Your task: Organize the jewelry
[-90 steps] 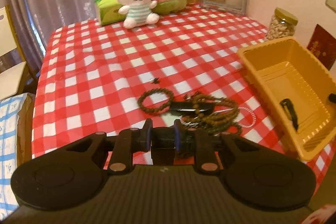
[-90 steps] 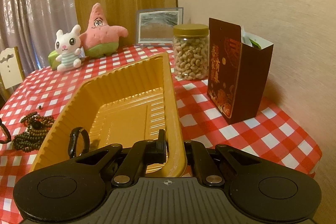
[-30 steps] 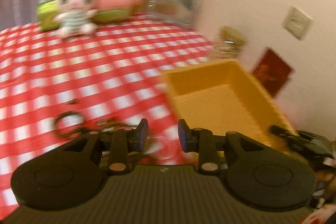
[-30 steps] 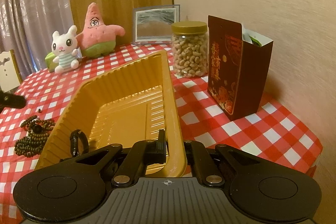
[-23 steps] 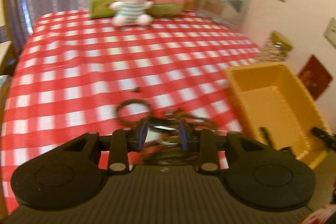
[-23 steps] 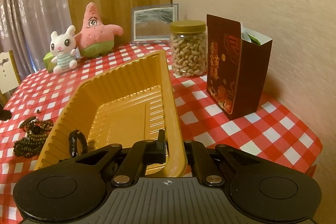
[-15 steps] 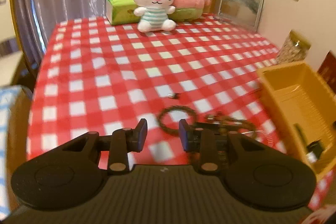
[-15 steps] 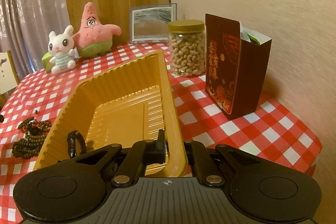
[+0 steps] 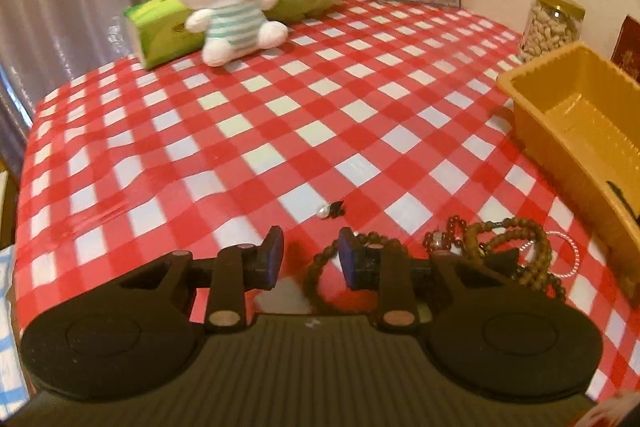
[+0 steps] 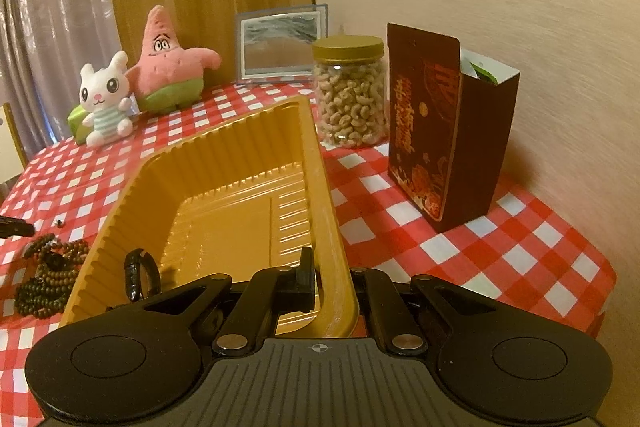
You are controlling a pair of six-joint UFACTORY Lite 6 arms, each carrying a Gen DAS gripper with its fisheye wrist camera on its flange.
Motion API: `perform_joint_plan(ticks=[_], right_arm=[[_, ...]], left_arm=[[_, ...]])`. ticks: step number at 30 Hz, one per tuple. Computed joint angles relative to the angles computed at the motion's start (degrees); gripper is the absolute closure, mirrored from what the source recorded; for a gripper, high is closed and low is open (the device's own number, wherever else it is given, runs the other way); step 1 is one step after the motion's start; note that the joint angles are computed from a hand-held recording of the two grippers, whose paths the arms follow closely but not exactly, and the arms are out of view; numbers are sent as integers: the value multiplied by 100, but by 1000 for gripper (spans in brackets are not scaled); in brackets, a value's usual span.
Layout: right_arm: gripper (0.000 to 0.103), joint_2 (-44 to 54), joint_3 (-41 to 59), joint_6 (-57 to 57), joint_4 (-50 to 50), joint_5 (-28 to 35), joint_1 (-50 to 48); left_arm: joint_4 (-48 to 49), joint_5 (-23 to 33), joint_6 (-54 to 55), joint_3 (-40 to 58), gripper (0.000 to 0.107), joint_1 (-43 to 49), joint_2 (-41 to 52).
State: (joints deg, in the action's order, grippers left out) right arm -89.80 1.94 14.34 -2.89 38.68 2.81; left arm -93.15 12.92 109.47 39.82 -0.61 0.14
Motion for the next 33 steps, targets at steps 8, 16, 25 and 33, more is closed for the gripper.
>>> perform_joint_plan(ticks=[8, 16, 25, 33], right_arm=[[98, 581, 71, 487, -423, -480, 215], [98, 788, 97, 326, -298, -635, 111], [98, 809, 95, 596, -518, -647, 267], [98, 736, 84, -61, 29, -629, -26]], left_arm=[[-918, -124, 665, 605, 81, -267, 845], [-1360, -137, 932, 771, 85, -348, 1071], [-1691, -190, 1139, 725, 91, -392, 986], [12, -183, -1053, 142, 91, -699, -110]])
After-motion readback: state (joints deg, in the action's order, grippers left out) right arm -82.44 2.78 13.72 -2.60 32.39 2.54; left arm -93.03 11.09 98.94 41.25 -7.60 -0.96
